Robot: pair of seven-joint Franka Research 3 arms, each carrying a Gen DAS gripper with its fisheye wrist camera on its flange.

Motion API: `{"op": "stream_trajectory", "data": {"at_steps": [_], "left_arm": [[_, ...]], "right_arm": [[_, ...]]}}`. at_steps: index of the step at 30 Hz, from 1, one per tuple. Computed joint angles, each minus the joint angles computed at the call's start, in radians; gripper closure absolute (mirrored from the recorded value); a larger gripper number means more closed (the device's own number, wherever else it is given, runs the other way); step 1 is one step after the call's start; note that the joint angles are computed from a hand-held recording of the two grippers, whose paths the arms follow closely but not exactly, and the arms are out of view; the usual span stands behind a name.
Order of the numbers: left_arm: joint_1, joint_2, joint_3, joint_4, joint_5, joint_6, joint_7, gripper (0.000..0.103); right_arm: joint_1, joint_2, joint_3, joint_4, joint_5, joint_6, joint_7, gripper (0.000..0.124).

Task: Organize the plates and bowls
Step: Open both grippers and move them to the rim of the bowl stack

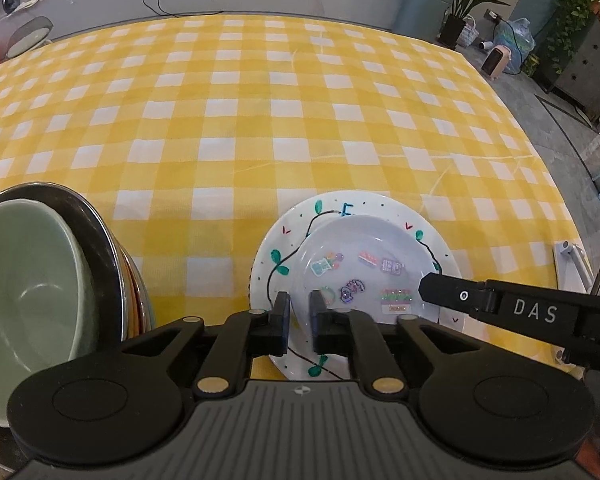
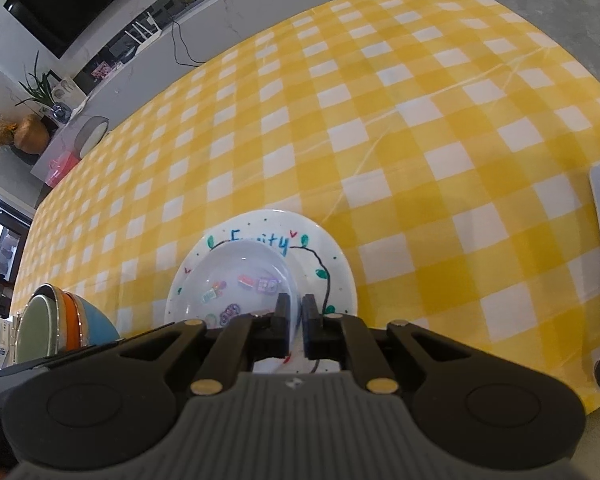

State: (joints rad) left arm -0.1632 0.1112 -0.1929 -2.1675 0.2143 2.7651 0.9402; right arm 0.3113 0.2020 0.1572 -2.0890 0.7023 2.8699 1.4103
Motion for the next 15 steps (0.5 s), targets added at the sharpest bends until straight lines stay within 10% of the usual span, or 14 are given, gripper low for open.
{"op": "stream_trajectory", "data": {"at_steps": [9,15], "left_arm": [[-0.008,-0.055,0.015,-0.046,0.121,0.067,-0.061,0.061],[0.009,-0.144,0.019,-0.095,0.291,0.098,-0.149,0.053]], "right_arm": [[0.004,-0.043,0.028,-0.055,0.062,0.118,-0.079,0.086],[0.085,-0.089,-0.030,-0.128,-0.161,0.235,0.030,0.074]]}}
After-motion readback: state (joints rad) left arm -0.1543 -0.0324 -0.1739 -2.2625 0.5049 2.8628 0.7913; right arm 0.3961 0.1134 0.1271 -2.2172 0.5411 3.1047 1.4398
